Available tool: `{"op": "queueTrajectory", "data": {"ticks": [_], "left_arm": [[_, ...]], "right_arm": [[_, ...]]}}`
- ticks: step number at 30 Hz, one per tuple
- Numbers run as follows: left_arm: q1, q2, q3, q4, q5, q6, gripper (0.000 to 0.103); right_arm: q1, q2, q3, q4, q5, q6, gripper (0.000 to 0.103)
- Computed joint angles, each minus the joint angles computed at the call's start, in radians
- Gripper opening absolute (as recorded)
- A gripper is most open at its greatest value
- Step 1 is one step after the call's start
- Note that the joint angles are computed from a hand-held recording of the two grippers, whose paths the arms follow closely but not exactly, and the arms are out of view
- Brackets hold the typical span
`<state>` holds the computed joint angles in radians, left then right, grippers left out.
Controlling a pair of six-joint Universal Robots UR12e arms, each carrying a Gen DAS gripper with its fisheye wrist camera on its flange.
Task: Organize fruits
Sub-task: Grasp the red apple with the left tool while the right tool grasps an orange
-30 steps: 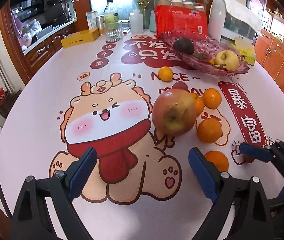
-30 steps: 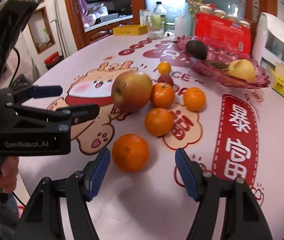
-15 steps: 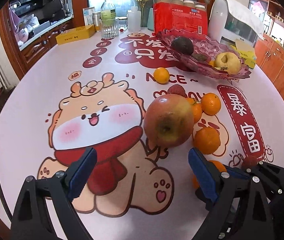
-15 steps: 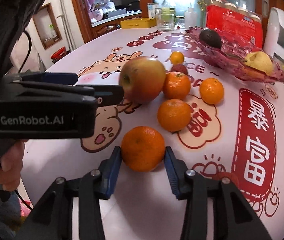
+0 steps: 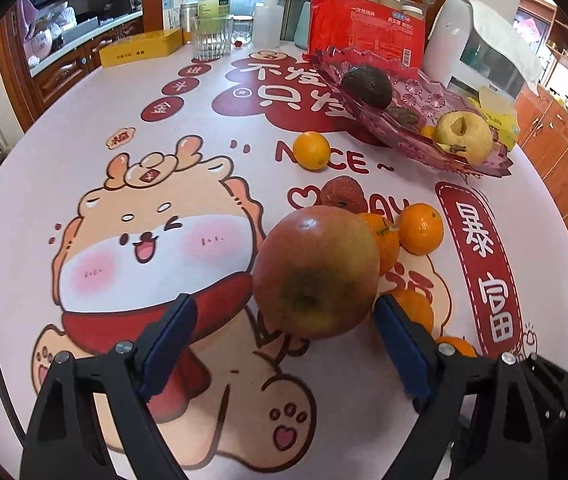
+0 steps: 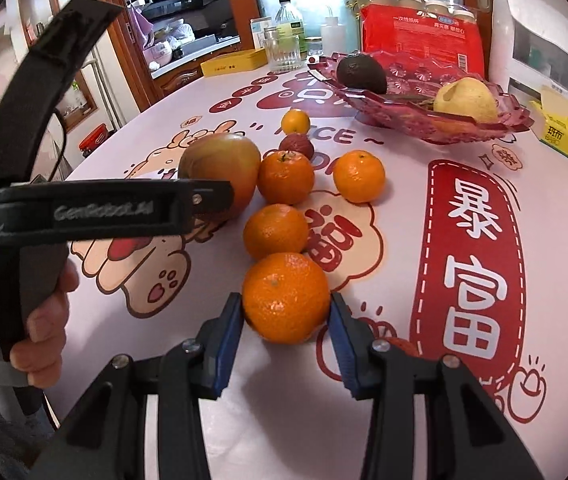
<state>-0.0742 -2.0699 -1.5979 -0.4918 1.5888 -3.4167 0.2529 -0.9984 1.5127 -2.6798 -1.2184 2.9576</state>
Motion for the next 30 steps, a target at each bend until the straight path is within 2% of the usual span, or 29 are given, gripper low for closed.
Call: {"op": "queueTrajectory", "data": {"ticks": [2, 8, 19, 24, 30], "left_arm": [[0.001, -0.011, 0.015, -0.011, -0.011, -0.009, 0.085], [0.007, -0.038, 0.047, -0.044, -0.076, -0.023, 0.064], [0.003, -0.041, 0.024, 0.026, -0.060, -0.030, 0.062], [0.008, -0.021, -0.010, 0.049, -0.066, -0.061, 0.062], [0.010, 0.016, -0.058, 0.075, -0.046, -0.063, 0.062]], "right_arm": [[-0.001, 0.000, 0.002, -0.003, 0.002, -0.001, 0.043], [-0.001, -0.001, 0.004, -0.010, 0.004, 0.001, 0.043], [-0.004, -0.003, 0.009, -0.018, 0.016, 0.005, 0.042], [-0.006, -0.011, 0.020, -0.037, 0.016, 0.007, 0.042], [-0.007, -0.020, 0.031, -0.059, 0.019, 0.019, 0.042]]}}
